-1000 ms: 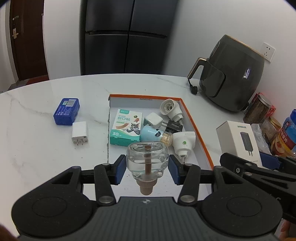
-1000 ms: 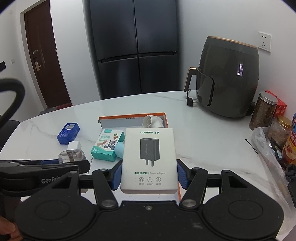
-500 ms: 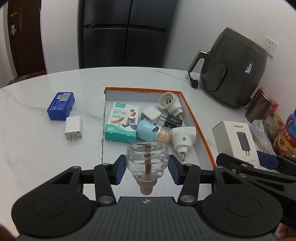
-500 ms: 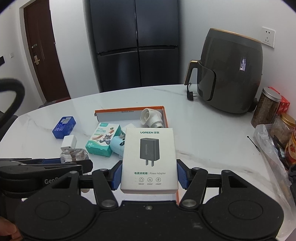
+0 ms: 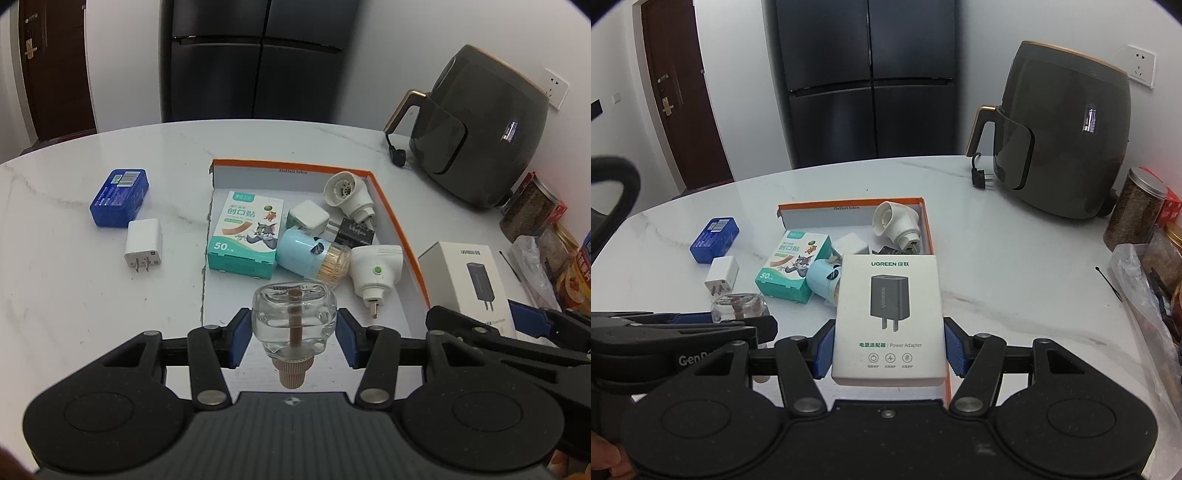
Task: Organize rigid objects
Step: 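Lower the UGREEN box into the tray and open the right gripper, then lower the glass bottle into the tray and open the left gripper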
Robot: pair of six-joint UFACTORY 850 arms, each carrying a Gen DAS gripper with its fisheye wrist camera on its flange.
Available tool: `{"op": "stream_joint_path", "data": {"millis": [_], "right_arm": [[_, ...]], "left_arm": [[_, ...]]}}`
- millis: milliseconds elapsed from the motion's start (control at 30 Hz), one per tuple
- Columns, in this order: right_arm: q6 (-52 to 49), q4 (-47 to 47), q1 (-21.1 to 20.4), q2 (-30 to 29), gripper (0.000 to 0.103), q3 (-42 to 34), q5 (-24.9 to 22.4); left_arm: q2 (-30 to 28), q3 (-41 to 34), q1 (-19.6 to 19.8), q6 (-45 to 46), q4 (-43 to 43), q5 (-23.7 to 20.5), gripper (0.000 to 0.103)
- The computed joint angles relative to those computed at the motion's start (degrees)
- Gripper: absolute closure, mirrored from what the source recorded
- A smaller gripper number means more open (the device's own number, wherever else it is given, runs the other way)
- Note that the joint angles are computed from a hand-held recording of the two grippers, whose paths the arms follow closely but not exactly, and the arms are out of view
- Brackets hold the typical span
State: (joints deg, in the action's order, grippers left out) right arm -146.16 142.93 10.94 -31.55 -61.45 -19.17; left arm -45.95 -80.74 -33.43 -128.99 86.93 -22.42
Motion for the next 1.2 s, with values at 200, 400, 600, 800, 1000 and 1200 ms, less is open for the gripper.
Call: {"op": "stream_joint_path", "data": {"millis": [200, 400, 600, 800, 1000, 1200], "right_arm": [[0.19, -0.76, 0.12, -1.61, 0.032, -1.7, 0.7], [2.25, -3.16, 0.19, -3.08, 0.032, -3.27, 1.86], [4.07, -4.91, -0.2, -3.63, 0.029, -3.55, 1.64], [0.1, 0.17, -0.77, -3.15, 0.026, -2.95, 1.18], [-1.84, 3.5, -1.22, -2.26, 0.026, -1.88, 0.7], [-3.6, 6.14, -1.03, -1.31, 0.026, -0.96, 0.11]], "left_arm": [[-1.19, -1.32, 0.58, 1.63, -1.82, 0.7, 0.053], [-2.21, -2.39, 0.93, 3.75, -4.13, 1.29, 0.053], [-3.32, -3.73, 1.48, 5.93, -6.06, 2.15, 0.053], [-4.81, -5.86, 1.88, 9.08, -8.23, 2.91, 0.053], [-6.07, -7.93, 2.19, 12.7, -9.83, 4.69, 0.054], [-5.16, -6.8, 2.03, 10.74, -7.21, 4.75, 0.047]]}}
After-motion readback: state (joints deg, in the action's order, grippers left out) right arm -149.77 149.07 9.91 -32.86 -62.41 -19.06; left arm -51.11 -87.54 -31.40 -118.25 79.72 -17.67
